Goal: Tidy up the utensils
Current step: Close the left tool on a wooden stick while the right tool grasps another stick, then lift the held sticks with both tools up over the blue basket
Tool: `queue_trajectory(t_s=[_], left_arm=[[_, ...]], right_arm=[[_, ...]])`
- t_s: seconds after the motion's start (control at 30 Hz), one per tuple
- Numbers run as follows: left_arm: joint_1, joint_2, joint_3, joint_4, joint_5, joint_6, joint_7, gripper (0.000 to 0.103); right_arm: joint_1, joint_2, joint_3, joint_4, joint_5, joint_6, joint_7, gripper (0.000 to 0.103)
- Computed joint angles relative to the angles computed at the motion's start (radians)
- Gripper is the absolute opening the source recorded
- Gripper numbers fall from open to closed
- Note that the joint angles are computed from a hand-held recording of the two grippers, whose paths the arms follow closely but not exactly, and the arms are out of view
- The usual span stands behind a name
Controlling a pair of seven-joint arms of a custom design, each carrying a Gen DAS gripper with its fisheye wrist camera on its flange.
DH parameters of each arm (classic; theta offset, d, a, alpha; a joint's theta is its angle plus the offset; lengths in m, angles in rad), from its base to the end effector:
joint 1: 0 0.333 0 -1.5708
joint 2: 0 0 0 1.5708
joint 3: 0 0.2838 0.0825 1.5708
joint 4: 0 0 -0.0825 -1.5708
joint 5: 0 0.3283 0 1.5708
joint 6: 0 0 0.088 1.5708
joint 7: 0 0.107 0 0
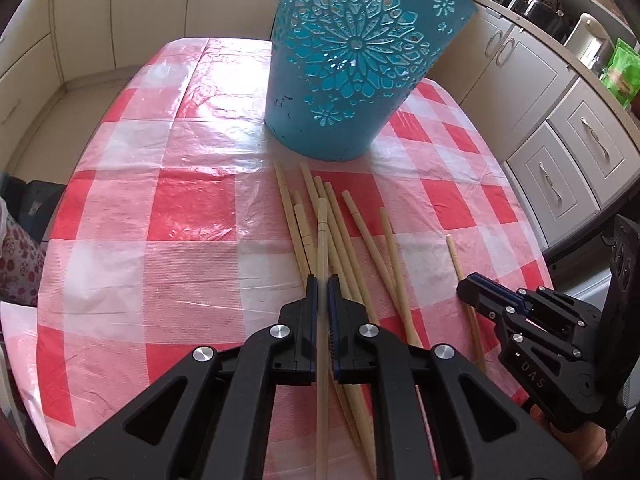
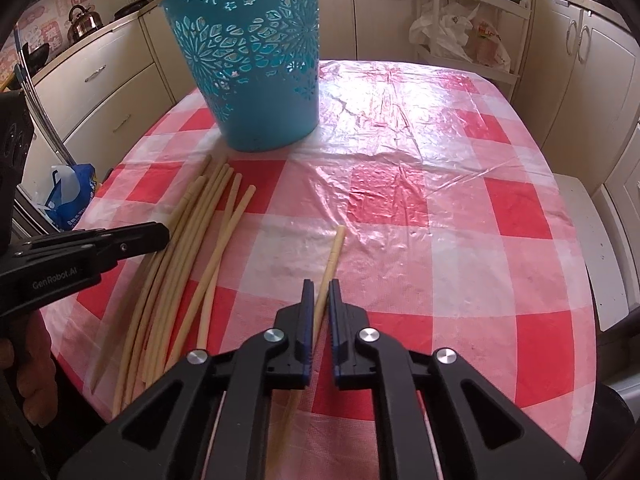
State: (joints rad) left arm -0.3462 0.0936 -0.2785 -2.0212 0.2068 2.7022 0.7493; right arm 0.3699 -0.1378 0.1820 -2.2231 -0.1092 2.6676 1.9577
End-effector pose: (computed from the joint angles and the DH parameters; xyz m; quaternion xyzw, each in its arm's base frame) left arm 0.4558 -0.3321 0.4698 -0.6905 0.6599 -0.2865 0.0751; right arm 0.4239 0.2685 0.4933 -0.7569 0.5860 -0.1360 0.2554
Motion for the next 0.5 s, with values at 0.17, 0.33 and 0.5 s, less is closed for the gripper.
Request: queue_trajectory(t_s=[0.17,0.33,0.5], left_arm=[[-0.002,0.015,0.007,0.032,0.027,-0.057,-0.009,0.006],[-0.009,0.045,0.011,0.08,0.075,-0.101,-0.009,0.009],[0.012,0.008,0.007,0.033,0.005,-0.042,0.019,0.005]], right_arm=[[0.003,-0.003,-0.005,-0.012,0.024,0.017,-0.021,0.006],[0.023,-0.008,-0.032,-0.024,0.169,0.04,-0.099,0.006],[0.057,-0.04,-0.072,-0.046,0.444,0.11,-0.258,0.006]])
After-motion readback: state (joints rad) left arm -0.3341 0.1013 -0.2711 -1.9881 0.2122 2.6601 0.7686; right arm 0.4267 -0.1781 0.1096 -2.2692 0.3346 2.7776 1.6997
